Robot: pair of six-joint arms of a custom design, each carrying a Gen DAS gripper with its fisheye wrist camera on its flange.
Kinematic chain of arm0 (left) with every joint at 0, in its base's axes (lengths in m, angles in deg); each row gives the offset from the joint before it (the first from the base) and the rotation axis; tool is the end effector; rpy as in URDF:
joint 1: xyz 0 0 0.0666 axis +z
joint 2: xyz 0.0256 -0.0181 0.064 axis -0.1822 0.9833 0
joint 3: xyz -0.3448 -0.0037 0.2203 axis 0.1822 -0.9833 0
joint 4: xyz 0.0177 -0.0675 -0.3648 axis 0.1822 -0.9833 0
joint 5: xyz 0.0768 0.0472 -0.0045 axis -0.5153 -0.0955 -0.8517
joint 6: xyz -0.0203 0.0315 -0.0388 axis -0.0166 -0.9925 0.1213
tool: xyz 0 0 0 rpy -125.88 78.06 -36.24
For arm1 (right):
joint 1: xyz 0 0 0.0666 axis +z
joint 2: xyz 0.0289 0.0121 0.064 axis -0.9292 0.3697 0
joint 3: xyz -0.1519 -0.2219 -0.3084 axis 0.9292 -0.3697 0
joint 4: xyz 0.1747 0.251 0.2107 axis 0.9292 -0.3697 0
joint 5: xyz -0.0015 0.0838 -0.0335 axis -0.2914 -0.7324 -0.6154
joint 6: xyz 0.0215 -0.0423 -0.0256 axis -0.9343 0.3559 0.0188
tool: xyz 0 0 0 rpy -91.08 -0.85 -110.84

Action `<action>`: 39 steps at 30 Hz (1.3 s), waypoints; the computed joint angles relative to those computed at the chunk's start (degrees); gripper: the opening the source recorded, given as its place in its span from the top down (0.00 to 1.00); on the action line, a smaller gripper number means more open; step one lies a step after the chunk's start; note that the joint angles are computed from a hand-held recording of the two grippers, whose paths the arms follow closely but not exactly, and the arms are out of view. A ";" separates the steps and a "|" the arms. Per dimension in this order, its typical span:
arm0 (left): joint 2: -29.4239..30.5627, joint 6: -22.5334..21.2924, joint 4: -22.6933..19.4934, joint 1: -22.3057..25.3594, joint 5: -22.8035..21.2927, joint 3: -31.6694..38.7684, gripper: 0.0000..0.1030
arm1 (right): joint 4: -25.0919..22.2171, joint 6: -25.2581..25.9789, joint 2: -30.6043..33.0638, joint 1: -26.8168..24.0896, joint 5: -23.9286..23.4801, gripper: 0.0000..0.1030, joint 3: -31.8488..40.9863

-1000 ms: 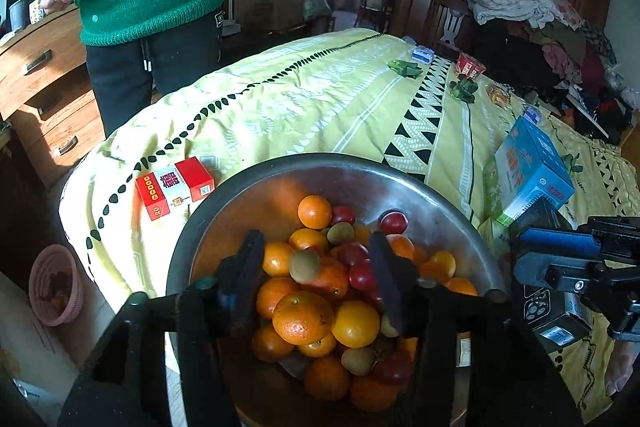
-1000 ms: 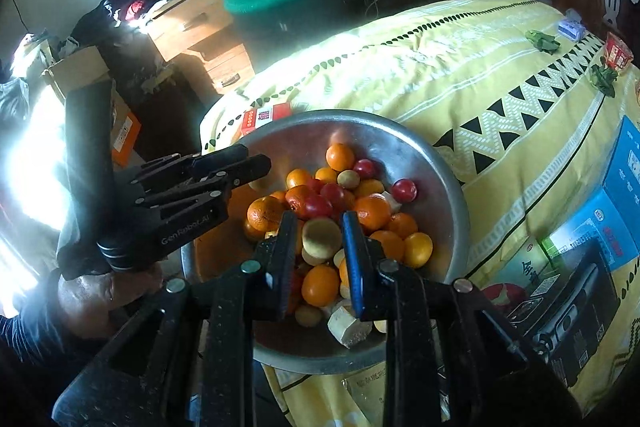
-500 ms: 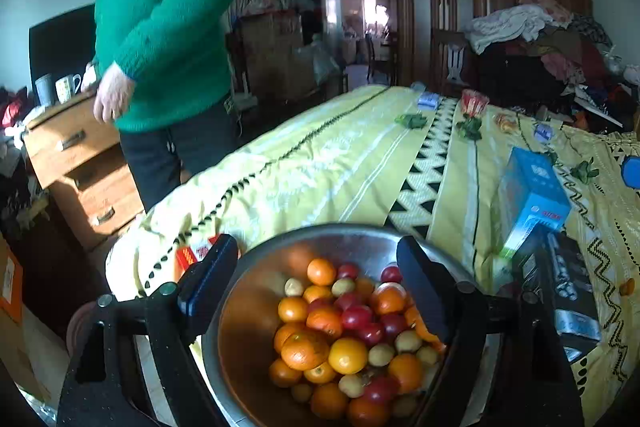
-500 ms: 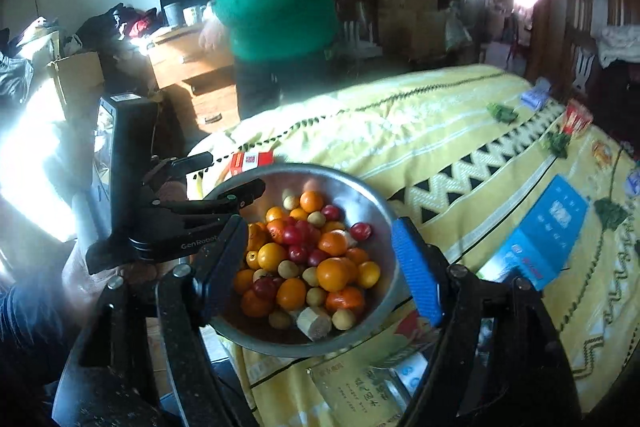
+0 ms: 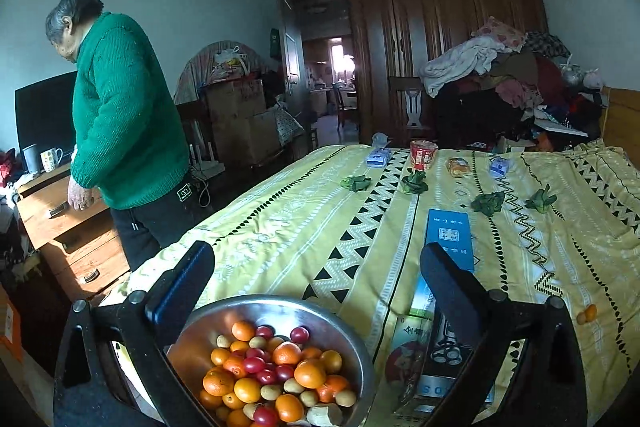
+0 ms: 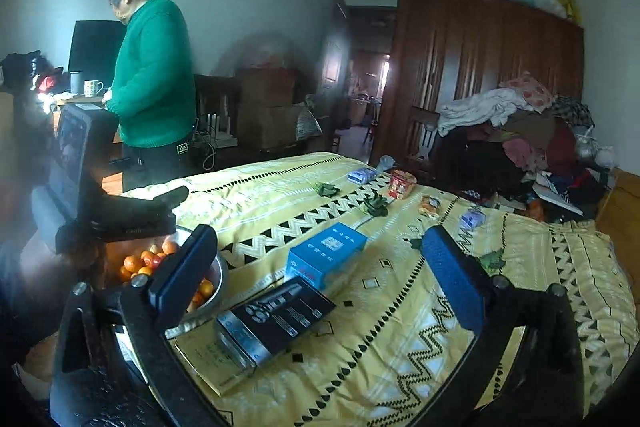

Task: Organize fruits
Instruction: 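Withdraw both open tools from the bowl back over the bed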

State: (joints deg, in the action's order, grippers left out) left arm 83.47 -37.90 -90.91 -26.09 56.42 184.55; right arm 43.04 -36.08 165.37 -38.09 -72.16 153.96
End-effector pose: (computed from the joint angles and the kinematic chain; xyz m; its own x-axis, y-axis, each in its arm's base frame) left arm 0.6380 -0.1657 0.5288 -0.3488 0.0510 -0.9358 -0.0740 0.9939 0.0817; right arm 0.5521 0.3094 0.6051 -0.2886 -0.2214 -0.9315 -0.2671 0.9529 -0.1438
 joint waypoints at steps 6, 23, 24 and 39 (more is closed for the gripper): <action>2.28 0.79 -5.11 -2.46 1.70 4.52 0.00 | 4.93 -4.19 -7.31 -1.63 2.10 0.00 -12.70; -0.34 1.03 -4.84 -4.25 4.89 -0.68 0.00 | 12.64 -13.79 -16.93 -4.09 -3.50 0.00 -31.46; -0.65 0.99 -4.62 -4.37 5.47 -1.19 0.00 | 12.04 -14.54 -17.17 -4.12 -3.80 0.00 -31.97; -2.66 0.85 -3.22 -5.96 9.94 -3.80 0.00 | 6.05 -17.88 -21.10 -3.02 -1.83 0.00 -36.33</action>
State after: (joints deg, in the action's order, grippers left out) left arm 80.81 -37.04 -94.13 -32.05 66.35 180.75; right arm 49.09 -53.96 144.26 -41.11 -73.99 117.63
